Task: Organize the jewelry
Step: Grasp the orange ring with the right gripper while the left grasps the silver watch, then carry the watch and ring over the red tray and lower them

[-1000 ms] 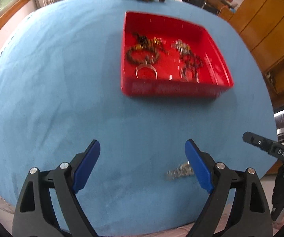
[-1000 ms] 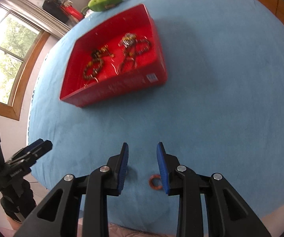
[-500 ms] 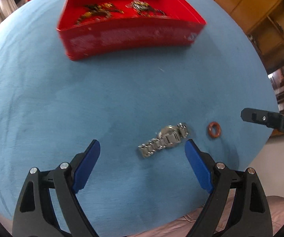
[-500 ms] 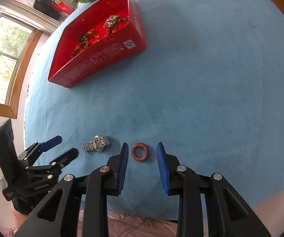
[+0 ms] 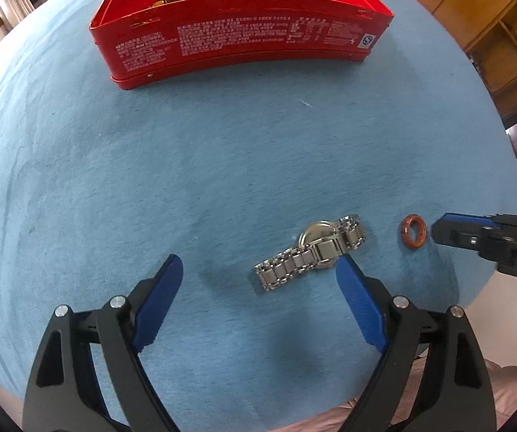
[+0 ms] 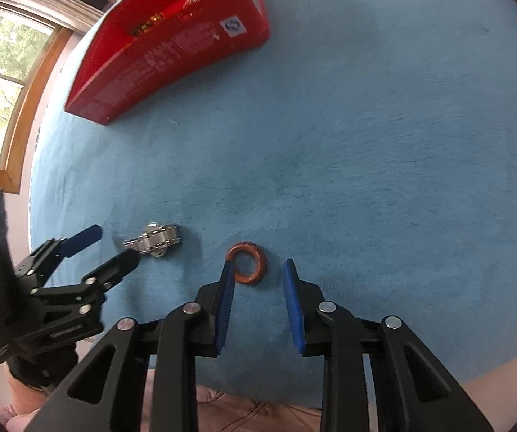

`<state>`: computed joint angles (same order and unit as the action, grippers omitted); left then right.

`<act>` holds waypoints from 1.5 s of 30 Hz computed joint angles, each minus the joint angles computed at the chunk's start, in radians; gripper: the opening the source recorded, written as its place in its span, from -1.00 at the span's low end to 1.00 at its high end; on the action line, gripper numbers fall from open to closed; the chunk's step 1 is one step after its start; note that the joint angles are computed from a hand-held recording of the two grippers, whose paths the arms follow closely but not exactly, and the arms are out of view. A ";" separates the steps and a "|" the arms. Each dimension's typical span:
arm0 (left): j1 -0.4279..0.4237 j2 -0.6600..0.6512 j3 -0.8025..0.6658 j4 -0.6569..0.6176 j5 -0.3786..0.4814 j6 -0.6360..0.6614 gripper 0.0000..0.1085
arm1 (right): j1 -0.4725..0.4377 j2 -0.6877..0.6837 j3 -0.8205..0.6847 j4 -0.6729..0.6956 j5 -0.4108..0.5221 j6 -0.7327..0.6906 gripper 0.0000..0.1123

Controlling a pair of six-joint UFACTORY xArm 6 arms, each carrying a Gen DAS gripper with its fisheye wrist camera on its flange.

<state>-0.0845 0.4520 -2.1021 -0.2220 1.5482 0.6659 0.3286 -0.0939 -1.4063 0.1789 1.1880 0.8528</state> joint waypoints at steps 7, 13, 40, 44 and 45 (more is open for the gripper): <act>0.008 0.028 -0.048 0.006 0.027 -0.002 0.59 | 0.008 0.054 -0.047 -0.016 0.030 -0.033 -0.62; -0.013 0.013 0.000 0.008 -0.007 0.000 0.59 | 0.028 0.098 -0.110 -0.047 0.075 -0.068 -0.83; -0.097 -0.141 0.264 0.055 -0.179 0.173 -0.42 | -0.041 -0.079 0.100 -0.020 -0.012 0.031 -0.87; -0.070 -0.123 0.228 0.023 -0.123 0.100 -0.45 | -0.029 -0.070 0.115 -0.023 -0.047 0.030 -0.87; -0.059 -0.118 0.216 0.012 -0.106 0.066 -0.45 | -0.029 -0.068 0.114 -0.021 -0.052 0.027 -0.87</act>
<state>-0.1433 0.3344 -1.8860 -0.2101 1.4421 0.7320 0.2997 -0.1620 -1.2919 0.1581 1.1359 0.8798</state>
